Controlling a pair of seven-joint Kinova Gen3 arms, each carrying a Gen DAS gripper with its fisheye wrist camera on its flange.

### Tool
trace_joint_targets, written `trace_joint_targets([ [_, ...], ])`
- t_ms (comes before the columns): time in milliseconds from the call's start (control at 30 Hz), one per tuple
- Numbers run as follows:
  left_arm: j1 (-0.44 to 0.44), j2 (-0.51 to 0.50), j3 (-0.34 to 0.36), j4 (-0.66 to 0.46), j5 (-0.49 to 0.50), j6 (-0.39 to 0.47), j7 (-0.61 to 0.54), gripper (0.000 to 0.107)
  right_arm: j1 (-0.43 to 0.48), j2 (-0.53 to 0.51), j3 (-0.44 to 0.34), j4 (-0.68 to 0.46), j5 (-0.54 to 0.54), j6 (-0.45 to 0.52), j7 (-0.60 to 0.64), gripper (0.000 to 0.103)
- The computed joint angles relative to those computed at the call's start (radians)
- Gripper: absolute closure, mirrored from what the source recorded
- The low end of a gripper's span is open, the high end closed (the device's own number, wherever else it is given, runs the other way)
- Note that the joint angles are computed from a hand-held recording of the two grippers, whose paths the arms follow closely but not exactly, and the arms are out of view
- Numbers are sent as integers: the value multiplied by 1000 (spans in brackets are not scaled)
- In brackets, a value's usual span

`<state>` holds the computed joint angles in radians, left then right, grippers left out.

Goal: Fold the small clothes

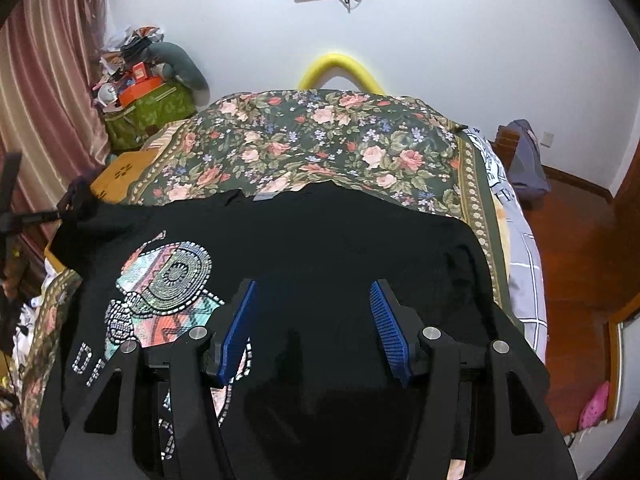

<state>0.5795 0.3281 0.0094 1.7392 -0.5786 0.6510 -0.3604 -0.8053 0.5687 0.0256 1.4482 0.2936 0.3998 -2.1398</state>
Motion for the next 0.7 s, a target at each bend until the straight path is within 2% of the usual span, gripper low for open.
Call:
trace_joint_targets([
  [100,20,27,35,-85,13,20,-47,103,-15,-6,9,7,14,-5,0,49],
  [167,19,65,63,-152,59,30,-108,103,-19,-9,9,13,17,-13,1,49],
  [333,75,183,60,-292,123,87,-209,103,-26,-15,8,30,21,-32,5,49],
  [433,69,236,81,-346,192,110,-306,102,-26,-15,5,34,20,-28,14,49],
  [500,95,239,61,-332,201,83,-326,102,-23,-15,4,38,16,-25,16,49],
  [567,131,237,24,-330,195,82,-307,97,-26,-15,9,37,14,-12,11,49],
  [600,140,229,14,-322,195,79,-297,91,-27,-16,12,37,14,-5,6,49],
  [700,166,193,-26,-292,174,78,-234,61,-42,-36,29,58,27,-1,-22,49],
])
